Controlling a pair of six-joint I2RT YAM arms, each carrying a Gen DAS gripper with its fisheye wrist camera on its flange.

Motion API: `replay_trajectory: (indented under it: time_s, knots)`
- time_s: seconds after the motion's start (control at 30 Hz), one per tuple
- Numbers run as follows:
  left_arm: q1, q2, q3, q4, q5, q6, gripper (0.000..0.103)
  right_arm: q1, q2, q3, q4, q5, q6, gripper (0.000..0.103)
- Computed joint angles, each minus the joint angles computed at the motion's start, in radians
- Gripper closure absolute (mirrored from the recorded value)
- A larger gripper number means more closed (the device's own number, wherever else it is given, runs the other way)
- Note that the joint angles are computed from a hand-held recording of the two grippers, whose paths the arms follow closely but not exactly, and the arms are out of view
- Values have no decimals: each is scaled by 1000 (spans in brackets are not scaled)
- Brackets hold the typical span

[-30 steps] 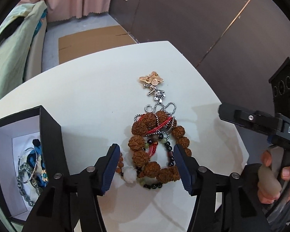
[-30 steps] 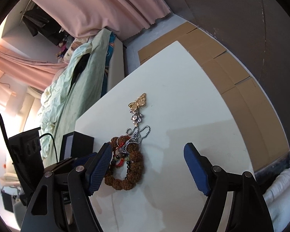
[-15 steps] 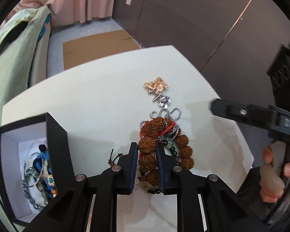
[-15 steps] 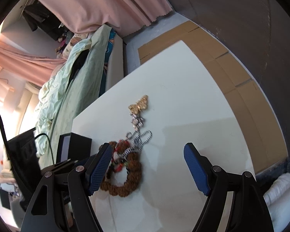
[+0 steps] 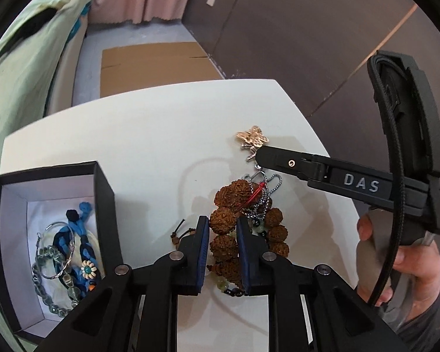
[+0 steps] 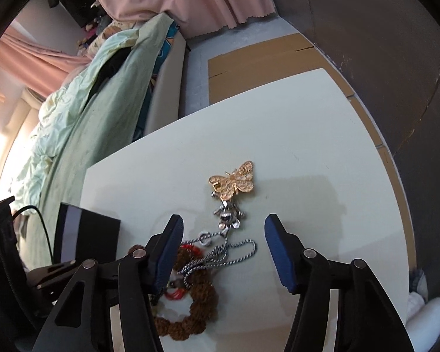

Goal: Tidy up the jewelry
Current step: 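Grasp the silver chain below the butterfly pendant with the right tool while the left tool holds the bracelet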

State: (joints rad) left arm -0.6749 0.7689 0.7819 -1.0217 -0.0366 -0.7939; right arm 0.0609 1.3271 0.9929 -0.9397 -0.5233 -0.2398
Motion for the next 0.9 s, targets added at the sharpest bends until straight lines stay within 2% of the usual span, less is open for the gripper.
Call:
replay_trajectory:
  time_s: [0.17, 0.27, 0.37, 0.5, 0.63, 0.9]
  knots:
    - [16, -20, 4, -7, 14, -7, 83, 47, 22, 0, 30, 45, 22, 57]
    - [23, -27, 8, -11, 18, -8, 83, 92, 2, -13, 59, 110, 43, 62]
    - [25, -30, 16, -20, 17, -5, 83, 126, -17, -21, 71, 200, 43, 81]
    - [35, -43, 25, -37, 17, 5, 84, 63, -23, -12, 20, 163, -7, 82]
    - [2, -60, 49, -63, -14, -21, 83, -29, -52, 17, -43, 78, -59, 82]
    - [-140, -74, 137, -149, -172, -97, 83, -198, -125, 90, -183, -90, -174, 82]
